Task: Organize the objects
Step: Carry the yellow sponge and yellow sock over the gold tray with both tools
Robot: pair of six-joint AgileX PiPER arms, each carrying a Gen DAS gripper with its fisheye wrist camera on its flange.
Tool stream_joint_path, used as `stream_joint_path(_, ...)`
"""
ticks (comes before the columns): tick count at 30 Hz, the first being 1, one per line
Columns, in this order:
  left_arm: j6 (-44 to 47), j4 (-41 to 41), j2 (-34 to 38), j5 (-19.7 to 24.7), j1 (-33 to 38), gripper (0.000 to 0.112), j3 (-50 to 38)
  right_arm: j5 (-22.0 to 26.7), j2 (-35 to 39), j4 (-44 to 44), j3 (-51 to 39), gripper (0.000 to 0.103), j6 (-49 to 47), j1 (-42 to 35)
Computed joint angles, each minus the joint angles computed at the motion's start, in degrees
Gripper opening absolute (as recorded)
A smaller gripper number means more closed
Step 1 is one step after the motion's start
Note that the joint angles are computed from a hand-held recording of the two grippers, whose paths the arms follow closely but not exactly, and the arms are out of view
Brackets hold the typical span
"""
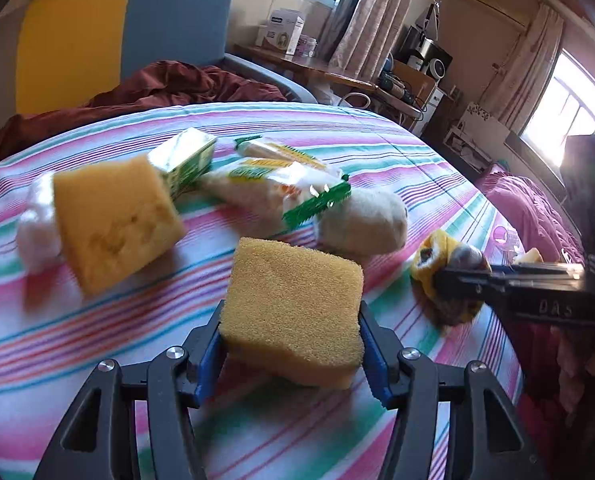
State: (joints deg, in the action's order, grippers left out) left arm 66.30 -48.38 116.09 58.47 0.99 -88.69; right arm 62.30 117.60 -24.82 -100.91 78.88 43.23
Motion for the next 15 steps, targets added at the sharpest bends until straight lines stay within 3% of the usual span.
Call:
stream_joint_path(4, 4.1, -1.6, -2.9, 0.0, 3.6, 0.059, 4.9, -3.2, 0.1, 0.2, -0.4, 0.042, -2.1, 0.7)
stream_joint_path(12, 10.2, -3.9, -7.2, 0.7, 9.9, 0.059, 11.8, -2.6, 2.6, -1.1, -4.7, 0.042, -6.5, 2.3)
stream_joint_path(15, 11.3, -4.8, -8.3, 1.7, 12.0, 0.059, 13.4, -5.3, 2.1, -1.1, -4.1, 0.042, -6.7, 2.5)
